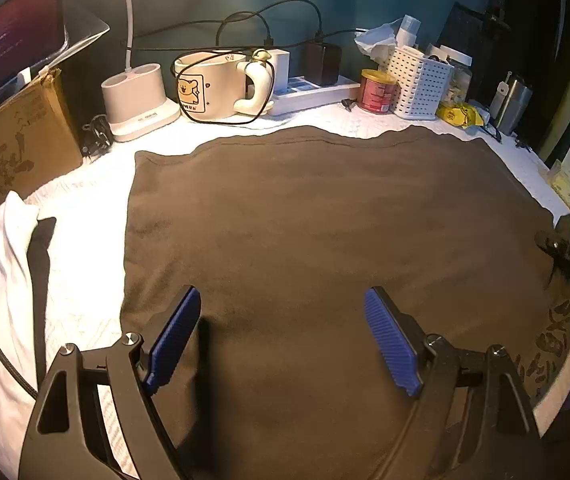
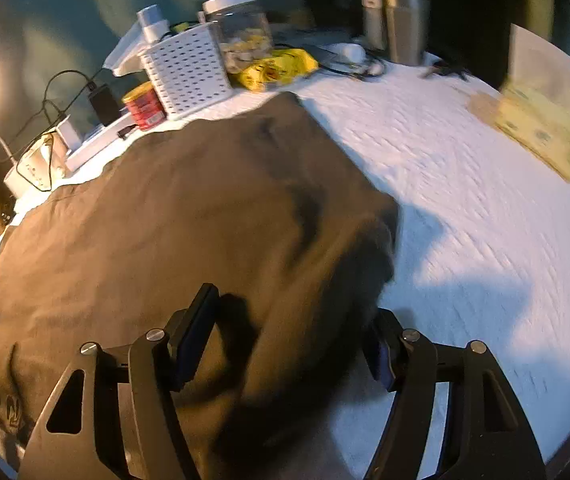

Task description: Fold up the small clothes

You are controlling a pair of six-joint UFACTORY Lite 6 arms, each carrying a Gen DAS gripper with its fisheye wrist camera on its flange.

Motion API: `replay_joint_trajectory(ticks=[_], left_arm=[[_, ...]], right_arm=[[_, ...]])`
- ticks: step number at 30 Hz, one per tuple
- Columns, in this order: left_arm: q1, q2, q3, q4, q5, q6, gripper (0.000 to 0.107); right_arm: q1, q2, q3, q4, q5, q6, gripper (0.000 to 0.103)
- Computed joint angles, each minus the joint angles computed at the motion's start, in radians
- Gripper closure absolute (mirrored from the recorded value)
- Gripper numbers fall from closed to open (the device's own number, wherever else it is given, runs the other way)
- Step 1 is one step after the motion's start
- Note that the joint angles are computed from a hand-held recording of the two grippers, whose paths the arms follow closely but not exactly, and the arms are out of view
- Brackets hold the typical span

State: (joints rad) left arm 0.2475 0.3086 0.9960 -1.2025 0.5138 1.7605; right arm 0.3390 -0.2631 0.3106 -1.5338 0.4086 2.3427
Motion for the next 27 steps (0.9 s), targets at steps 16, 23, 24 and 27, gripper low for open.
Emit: replay_joint_trajectory(ticks=[16, 23, 24, 27], left_arm=[[0.070, 0.051, 0.078, -0.005, 0.076, -0.015, 0.023], [0.104, 0.043, 0.083, -0.029, 0.102, 0.032, 0.023], [0.113, 0.044, 0.084, -0.033, 0.109, 0.038, 0.023], [0.138, 0.046, 0.089, -0.042, 0.126, 0.054, 0.023]], right_arm=[[-0.054, 0.151, 0.156, -0.261, -0.060, 0.096, 0.078], [0.054, 0.100, 0.222, -0.093, -0.005, -0.082, 0.079], [0.077, 0.101, 0.240, -0.074, 0.005, -0.103, 0.079], [0.133, 0.134, 0.306, -0.036, 0.022, -0.154, 0.079]])
